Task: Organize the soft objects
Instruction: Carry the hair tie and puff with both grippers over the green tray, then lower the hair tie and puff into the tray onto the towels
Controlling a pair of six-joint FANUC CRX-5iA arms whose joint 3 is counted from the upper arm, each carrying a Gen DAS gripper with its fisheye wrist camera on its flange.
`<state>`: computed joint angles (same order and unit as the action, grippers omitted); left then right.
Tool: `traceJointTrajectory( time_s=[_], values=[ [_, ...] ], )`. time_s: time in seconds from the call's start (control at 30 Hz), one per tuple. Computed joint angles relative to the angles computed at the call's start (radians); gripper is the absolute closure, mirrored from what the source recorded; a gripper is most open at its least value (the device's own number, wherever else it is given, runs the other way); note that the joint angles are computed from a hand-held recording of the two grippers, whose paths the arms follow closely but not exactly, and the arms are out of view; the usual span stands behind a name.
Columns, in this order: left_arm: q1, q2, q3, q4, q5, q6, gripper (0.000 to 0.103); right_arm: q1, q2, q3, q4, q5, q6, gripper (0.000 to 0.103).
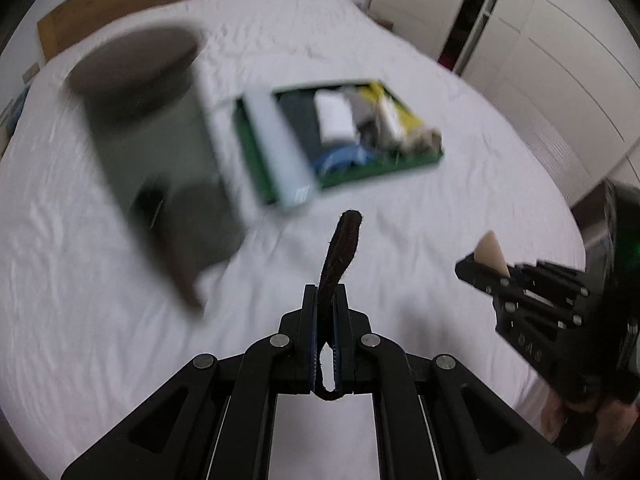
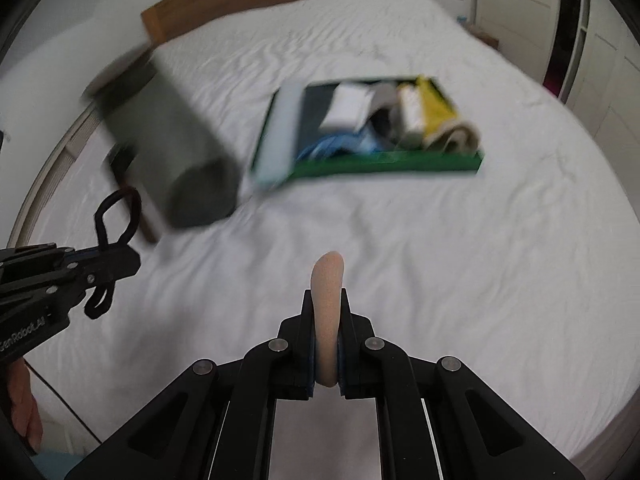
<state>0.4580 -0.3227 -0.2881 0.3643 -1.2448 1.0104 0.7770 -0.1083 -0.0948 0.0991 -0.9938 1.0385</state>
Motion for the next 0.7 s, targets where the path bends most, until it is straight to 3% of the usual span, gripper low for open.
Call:
traceJointTrajectory(
  time_s=[0.23, 0.43, 0.7],
  values=[
    [-0.189, 0.271, 0.242, -0.12, 0.19, 0.283, 0.099, -0.178, 0.19, 0.21, -0.055, 0.084, 0.212, 0.096],
    [-0.255, 0.436, 0.404, -0.239, 0.239, 0.454, 0.099, -0.253, 0.379, 0.42, -0.109, 0.098, 0.337, 0.096],
    [-0.29, 0.542, 0.483, -0.335, 0.251, 0.568, 0.099, -0.263, 0.628, 0.653, -0.073, 0.079, 0.35, 0.096]
  ],
)
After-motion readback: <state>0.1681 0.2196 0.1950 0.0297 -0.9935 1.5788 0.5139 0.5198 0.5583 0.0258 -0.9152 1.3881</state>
